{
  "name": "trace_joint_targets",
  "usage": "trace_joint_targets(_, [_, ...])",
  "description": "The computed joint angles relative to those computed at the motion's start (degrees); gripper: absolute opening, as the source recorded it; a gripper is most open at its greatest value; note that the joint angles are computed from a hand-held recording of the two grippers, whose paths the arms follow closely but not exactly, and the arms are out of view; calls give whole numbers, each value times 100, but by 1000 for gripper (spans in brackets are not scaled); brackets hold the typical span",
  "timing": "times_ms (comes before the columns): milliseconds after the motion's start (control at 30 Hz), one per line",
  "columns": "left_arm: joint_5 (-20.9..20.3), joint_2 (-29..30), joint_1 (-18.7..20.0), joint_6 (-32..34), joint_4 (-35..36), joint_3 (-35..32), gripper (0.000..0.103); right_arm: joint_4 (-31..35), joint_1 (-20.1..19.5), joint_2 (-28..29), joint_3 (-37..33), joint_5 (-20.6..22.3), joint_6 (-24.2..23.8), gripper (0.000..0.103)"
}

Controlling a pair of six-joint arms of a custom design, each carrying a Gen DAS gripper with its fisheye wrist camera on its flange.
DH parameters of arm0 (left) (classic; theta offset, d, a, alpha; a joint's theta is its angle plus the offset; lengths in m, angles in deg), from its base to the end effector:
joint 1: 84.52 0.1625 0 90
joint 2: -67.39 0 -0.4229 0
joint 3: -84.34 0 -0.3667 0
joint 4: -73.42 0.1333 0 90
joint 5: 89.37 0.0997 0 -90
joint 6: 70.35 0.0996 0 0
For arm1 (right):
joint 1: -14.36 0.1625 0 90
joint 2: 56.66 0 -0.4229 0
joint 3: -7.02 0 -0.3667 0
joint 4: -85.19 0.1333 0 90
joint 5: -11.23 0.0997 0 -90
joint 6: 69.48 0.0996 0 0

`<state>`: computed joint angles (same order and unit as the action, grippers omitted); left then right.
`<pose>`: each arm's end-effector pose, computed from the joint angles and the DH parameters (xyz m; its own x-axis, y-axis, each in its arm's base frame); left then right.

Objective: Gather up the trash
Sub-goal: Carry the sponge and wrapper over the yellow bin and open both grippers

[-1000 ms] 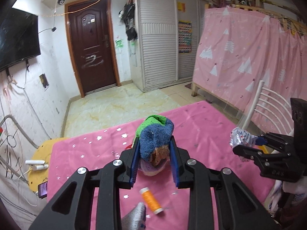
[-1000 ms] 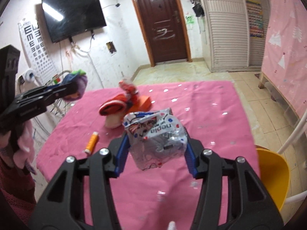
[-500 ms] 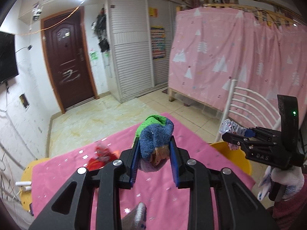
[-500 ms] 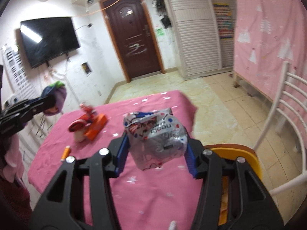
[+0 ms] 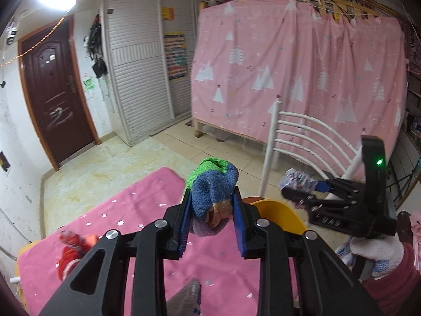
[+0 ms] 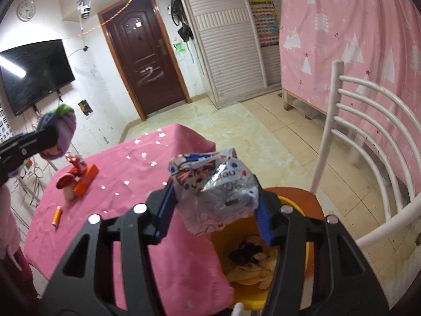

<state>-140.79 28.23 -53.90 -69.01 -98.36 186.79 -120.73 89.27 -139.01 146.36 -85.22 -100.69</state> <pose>-0.4271 -0.4799 0.0598 -0.5491 0.5831 -0.5987 0.8292 0.4695 -0.3032 0.0158 -0.4106 0.3085 -0.8688 0.0425 0.4934 -0.3693 0.6084 -0.7025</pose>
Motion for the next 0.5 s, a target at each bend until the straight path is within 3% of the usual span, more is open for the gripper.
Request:
trace_joint_targets(67, [-131,123,44,3,118,-190,21,121,-68,23,-44,-87,-22,74])
trace_joint_targets(100, [-201,179,55,-27,181,-264,21,134,-116,31,-55,-89,-34,74])
trace_joint_targets(433, [-824,883,161,-430,971,-1156,21,82,-767,-376,20,383,189,75])
trace_joint_targets(500, [-953,1030,178,-516,1104,-1342,31,119,-862,-444,31,423,217,75])
